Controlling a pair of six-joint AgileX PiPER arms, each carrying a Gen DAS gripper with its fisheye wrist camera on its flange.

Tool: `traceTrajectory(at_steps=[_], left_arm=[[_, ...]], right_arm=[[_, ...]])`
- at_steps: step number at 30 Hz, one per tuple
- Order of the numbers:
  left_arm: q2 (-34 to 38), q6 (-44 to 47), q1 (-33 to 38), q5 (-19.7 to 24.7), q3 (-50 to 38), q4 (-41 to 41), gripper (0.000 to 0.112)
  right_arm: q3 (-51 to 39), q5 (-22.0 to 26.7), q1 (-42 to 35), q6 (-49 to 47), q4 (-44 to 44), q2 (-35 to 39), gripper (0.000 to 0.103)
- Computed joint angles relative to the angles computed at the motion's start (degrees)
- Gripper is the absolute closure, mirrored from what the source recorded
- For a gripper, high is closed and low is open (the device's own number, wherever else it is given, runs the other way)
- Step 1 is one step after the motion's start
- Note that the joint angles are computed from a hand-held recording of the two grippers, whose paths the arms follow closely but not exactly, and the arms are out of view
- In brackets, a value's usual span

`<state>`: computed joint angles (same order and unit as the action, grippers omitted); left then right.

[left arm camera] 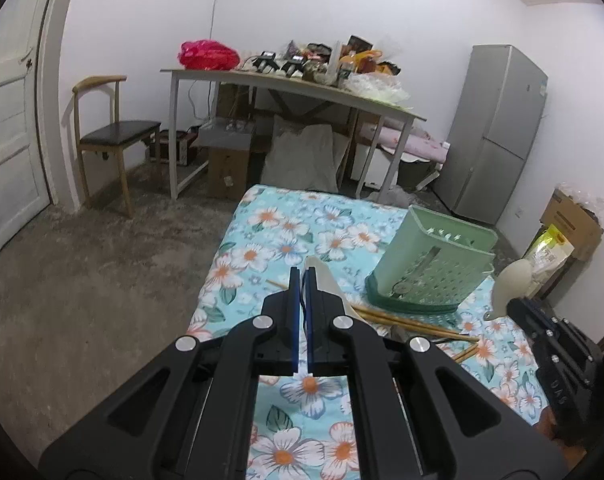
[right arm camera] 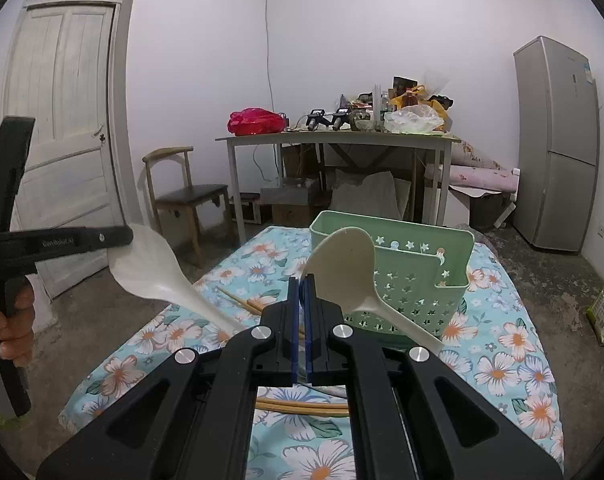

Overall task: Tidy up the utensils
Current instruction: 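Lift the rice paddle with the left tool while the right tool lifts the ladle toward the basket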

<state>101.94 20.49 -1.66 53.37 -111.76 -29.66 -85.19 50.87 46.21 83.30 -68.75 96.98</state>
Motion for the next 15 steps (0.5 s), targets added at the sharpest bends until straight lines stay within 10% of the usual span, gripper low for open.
traceTrajectory(at_steps=[15], left_arm=[[-1.6,1.0,-0.1,-0.9,-1.6,-0.9,0.111]], right_arm=[[1.1,0.3,0.4,1.8,-1.5,-0.9,0.101]])
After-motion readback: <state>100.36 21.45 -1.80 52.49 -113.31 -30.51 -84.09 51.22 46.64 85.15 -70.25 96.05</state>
